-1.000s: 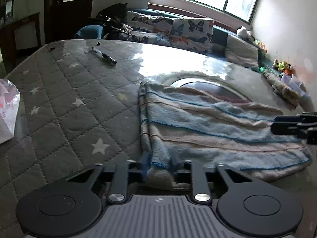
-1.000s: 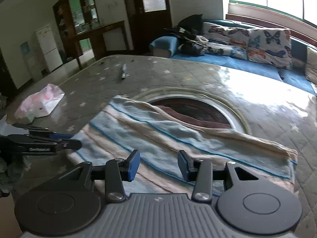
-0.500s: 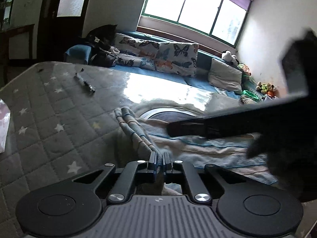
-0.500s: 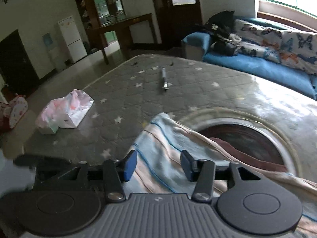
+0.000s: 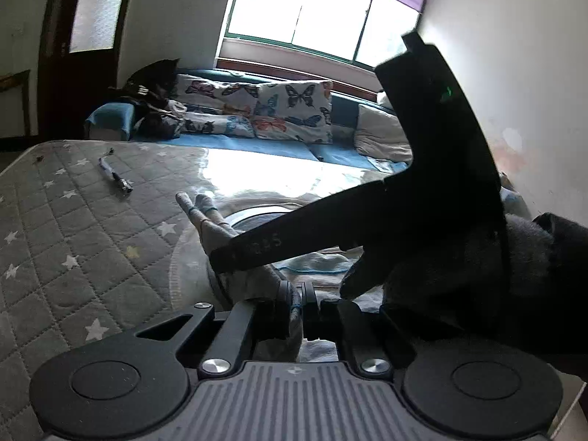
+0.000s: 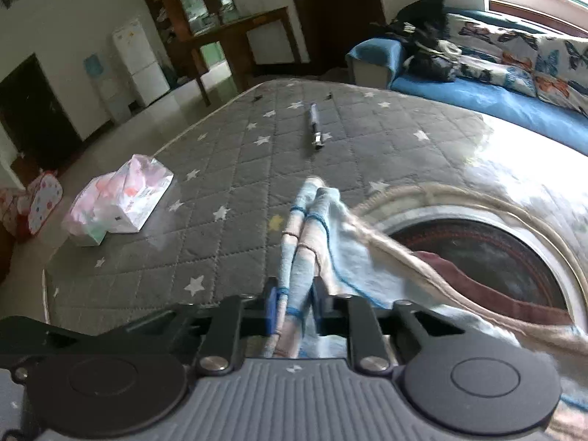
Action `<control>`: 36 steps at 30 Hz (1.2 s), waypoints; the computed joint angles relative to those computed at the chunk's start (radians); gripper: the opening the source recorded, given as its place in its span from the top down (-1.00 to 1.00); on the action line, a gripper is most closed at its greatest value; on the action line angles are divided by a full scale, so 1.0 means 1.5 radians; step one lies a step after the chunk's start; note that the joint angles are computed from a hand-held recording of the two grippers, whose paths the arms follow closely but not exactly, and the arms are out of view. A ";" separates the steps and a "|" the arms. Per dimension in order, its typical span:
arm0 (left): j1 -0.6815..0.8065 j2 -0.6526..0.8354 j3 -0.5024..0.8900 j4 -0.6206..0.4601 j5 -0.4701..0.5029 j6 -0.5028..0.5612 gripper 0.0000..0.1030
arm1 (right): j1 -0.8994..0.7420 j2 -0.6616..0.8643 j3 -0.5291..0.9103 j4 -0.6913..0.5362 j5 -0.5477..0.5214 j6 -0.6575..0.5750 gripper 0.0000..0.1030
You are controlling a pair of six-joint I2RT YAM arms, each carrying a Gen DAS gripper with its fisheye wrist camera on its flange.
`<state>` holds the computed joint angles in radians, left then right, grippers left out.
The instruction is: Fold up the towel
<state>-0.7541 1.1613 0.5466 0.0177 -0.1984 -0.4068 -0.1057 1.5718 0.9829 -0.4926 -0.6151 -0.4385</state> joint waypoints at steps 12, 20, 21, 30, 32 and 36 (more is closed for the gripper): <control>-0.134 -0.081 -0.031 0.023 -0.030 0.072 0.01 | -0.287 -0.022 0.013 -0.115 -0.148 -0.129 0.84; -0.139 0.036 0.020 0.011 -0.015 0.039 0.00 | -0.484 0.093 0.133 -0.223 -0.190 -0.227 0.84; -0.138 0.050 0.024 0.013 -0.012 0.038 0.00 | -0.498 0.108 0.145 -0.226 -0.190 -0.231 0.84; -0.144 0.124 0.061 0.000 -0.001 0.025 -0.01 | -0.561 0.227 0.238 -0.279 -0.228 -0.252 0.84; -0.141 0.132 0.065 -0.003 0.002 0.025 -0.02 | -0.571 0.242 0.250 -0.287 -0.246 -0.252 0.84; -0.144 0.151 0.073 -0.006 0.003 0.019 -0.03 | -0.575 0.264 0.262 -0.272 -0.243 -0.233 0.84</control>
